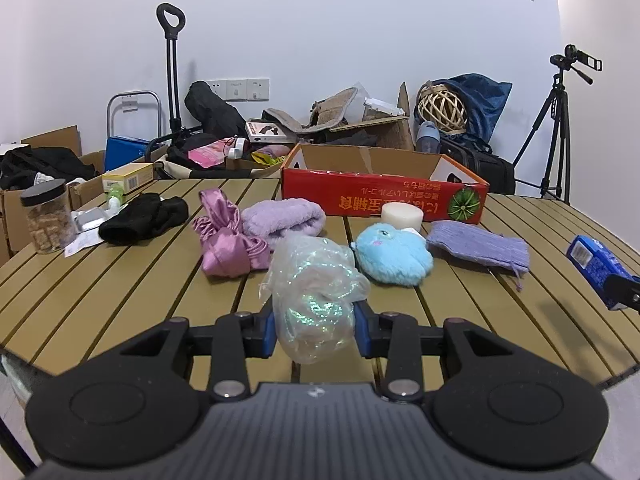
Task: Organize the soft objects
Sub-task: 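Carry the tissue pack and plastic bag back over the trash bin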
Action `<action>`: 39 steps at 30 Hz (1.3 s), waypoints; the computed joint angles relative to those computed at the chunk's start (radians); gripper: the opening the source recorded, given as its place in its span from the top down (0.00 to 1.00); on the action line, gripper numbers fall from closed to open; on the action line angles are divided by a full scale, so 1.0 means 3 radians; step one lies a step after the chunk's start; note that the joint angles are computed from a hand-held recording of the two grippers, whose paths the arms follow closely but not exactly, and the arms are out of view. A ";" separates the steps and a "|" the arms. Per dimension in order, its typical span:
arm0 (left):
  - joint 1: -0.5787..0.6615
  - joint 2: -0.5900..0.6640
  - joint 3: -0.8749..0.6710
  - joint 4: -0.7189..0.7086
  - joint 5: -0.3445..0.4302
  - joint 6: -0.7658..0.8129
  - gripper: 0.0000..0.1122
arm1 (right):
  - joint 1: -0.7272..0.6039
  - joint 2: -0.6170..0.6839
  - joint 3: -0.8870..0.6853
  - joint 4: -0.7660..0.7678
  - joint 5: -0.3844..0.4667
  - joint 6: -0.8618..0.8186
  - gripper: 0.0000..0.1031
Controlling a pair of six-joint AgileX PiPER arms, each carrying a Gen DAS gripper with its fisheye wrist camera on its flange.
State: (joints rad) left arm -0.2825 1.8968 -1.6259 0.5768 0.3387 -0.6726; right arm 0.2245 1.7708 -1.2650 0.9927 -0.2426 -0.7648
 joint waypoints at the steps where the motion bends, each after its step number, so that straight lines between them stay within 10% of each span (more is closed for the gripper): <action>1: -0.0002 -0.0074 0.0108 0.0046 -0.0031 -0.0066 0.67 | 0.0012 -0.0035 0.0048 -0.0050 -0.0019 0.0032 0.53; 19: -0.0073 -0.1218 0.1699 0.1376 -0.0314 -0.1473 0.67 | 0.0356 -0.0656 0.1006 -0.0722 -0.0097 0.0571 0.53; 39: 0.0073 -0.1738 0.2783 0.0504 -0.0464 -0.0612 0.67 | 0.1026 -0.0627 0.1492 0.1445 0.0036 -0.1363 0.53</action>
State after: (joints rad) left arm -0.2607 1.3755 -0.7911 0.7279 0.1996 -0.8562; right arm 0.5323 1.5828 -0.8175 1.4261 -0.2318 -1.1737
